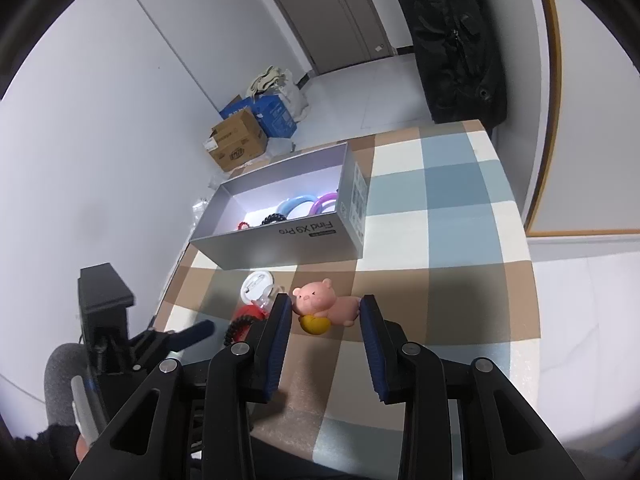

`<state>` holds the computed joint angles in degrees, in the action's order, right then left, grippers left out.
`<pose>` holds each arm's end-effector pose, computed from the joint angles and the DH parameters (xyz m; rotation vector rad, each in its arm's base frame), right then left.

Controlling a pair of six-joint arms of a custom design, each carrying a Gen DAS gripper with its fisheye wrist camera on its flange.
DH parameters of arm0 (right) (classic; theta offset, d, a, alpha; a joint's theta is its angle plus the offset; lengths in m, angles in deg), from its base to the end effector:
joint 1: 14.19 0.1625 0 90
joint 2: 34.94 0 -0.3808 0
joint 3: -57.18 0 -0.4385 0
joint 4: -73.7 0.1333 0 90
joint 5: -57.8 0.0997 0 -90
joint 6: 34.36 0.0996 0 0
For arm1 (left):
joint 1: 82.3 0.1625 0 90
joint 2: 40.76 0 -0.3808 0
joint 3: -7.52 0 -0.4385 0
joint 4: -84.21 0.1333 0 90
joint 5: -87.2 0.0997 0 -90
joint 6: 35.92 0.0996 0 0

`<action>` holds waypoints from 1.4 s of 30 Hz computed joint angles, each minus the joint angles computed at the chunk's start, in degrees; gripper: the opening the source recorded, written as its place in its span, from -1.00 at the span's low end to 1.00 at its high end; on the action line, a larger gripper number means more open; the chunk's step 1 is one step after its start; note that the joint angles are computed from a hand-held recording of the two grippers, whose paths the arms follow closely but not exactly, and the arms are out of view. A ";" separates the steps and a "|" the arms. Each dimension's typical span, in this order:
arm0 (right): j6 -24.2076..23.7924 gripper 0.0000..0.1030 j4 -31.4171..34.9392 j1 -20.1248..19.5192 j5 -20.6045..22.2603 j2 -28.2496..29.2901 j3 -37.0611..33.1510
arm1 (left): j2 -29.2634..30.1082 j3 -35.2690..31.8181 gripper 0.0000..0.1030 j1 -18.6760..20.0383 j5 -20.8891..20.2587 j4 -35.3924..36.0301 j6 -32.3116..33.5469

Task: Organize jewelry
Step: 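Grasp the pink pig figure with the right tool while the left tool grasps another black bead bracelet, then carry the bracelet with the left tool while the right tool carries the pig over the box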

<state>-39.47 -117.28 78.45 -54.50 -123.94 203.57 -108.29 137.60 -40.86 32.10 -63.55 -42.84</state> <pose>0.1128 -0.3739 0.1759 -0.0283 -2.5718 1.0141 -0.2041 -0.4340 0.0355 0.9380 2.3723 -0.2788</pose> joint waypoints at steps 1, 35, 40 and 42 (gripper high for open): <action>0.15 -0.34 0.06 0.01 0.02 -0.08 0.03 | -0.14 -0.05 0.14 0.13 -0.32 0.12 -0.11; 2.57 -0.34 0.63 0.99 1.17 3.05 -4.09 | -3.07 -3.83 -0.28 5.13 -14.10 -4.62 -4.84; 2.73 -0.34 0.51 0.55 3.19 3.29 -5.61 | -0.06 -6.53 -0.27 5.29 -12.22 -9.22 -4.27; 2.61 -0.34 0.21 0.53 3.93 3.67 -6.29 | 1.73 -7.82 -0.27 5.51 -11.19 -10.30 -3.89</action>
<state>-36.86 -117.07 78.97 -50.57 -120.27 197.29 -106.56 129.78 -35.35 20.91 -73.85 -46.72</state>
